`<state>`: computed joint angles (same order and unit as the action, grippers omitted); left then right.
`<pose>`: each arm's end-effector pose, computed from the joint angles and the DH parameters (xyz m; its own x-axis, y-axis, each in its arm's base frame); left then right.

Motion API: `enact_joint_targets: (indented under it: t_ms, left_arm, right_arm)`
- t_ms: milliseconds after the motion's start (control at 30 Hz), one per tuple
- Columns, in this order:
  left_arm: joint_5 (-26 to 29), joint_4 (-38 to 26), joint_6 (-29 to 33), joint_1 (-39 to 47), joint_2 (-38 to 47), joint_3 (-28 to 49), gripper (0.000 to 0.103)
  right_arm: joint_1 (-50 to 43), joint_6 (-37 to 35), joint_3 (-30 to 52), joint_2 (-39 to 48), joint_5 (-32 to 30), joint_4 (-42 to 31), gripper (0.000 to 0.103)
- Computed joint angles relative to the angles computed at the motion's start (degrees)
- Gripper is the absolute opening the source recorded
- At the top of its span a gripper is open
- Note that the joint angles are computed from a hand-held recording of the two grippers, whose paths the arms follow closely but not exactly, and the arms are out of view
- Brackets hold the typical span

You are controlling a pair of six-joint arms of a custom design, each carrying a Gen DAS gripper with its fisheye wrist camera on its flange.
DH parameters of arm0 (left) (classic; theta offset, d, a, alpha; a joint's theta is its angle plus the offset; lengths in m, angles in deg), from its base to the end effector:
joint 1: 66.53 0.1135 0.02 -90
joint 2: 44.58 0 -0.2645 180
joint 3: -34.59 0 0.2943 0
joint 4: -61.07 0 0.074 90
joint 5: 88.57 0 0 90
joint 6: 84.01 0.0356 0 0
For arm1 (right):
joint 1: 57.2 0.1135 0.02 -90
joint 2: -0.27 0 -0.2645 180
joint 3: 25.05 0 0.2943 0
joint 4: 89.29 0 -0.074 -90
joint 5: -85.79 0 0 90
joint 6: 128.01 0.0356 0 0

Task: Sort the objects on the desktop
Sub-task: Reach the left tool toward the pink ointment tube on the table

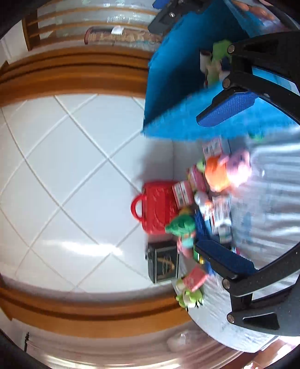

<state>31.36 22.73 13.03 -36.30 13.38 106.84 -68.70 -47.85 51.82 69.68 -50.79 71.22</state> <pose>0.2341 0.1159 0.3676 -0.3547 -0.0837 -0.9312 0.0008 0.9960 -0.0899 0.3139 -0.0375 0.3788 -0.1057 -0.0984 -0.9895 -0.5858 0.8103 -0.0180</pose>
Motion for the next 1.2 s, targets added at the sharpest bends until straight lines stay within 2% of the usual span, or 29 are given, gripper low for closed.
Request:
enact_joint_targets:
  t_ms: [100,200,300,367,500,600,700,800,900,967,1000,1033,1133,1200]
  left_arm:
    - [6.7,0.7,6.6,9.7,14.3,8.3,0.100]
    - [10.3,-2.9,13.2,14.9,30.2,21.3,0.100]
    - [7.8,-8.8,18.9,16.7,46.6,37.0,0.100]
    - [5.5,-12.6,22.1,17.2,55.6,45.4,0.100]
    - [1.2,-12.7,23.2,17.7,67.6,53.9,0.073]
    - [-0.4,-20.3,26.2,17.2,78.4,64.3,0.058]
    - [-4.1,-24.9,29.0,14.8,86.4,70.5,0.051]
    - [-6.0,-29.9,31.4,11.7,92.9,76.2,0.037]
    - [-7.2,-27.5,30.9,9.4,94.5,74.7,0.034]
    - [-8.5,-30.2,29.7,8.4,97.9,78.8,0.031]
    - [-8.9,-31.2,29.2,8.0,99.1,80.4,0.028]
    - [-9.7,-31.6,28.6,7.6,100.0,81.2,0.028]
    - [-10.8,-32.9,25.7,6.9,102.8,84.7,0.027]
    - [-12.1,-29.6,23.4,6.4,101.2,81.5,0.027]
  right_arm:
    - [10.3,3.5,-4.6,-6.5,9.5,-1.9,0.103]
    - [24.4,7.8,-7.2,-9.9,23.3,-3.2,0.103]
    - [37.0,11.1,-8.1,-8.4,34.8,-2.3,0.103]
    - [42.8,12.9,-6.6,-4.7,38.3,-3.5,0.103]
    - [50.0,14.5,-3.6,4.9,44.3,-3.9,0.103]
    - [53.8,14.4,-1.4,13.9,47.9,-3.0,0.103]
    - [56.1,14.9,-0.1,21.4,52.4,-3.2,0.103]
    - [56.0,16.0,0.7,27.7,50.3,-4.6,0.103]
    - [54.8,15.3,2.0,32.7,47.1,-4.9,0.102]
    - [53.9,14.7,4.4,36.5,44.6,-6.2,0.086]
    - [53.7,14.5,5.9,38.3,43.2,-7.1,0.071]
    - [53.3,14.0,7.8,40.3,41.7,-8.3,0.063]
    - [52.9,11.7,13.3,45.5,37.4,-10.6,0.062]
    - [53.1,9.6,18.5,49.8,34.9,-12.7,0.062]
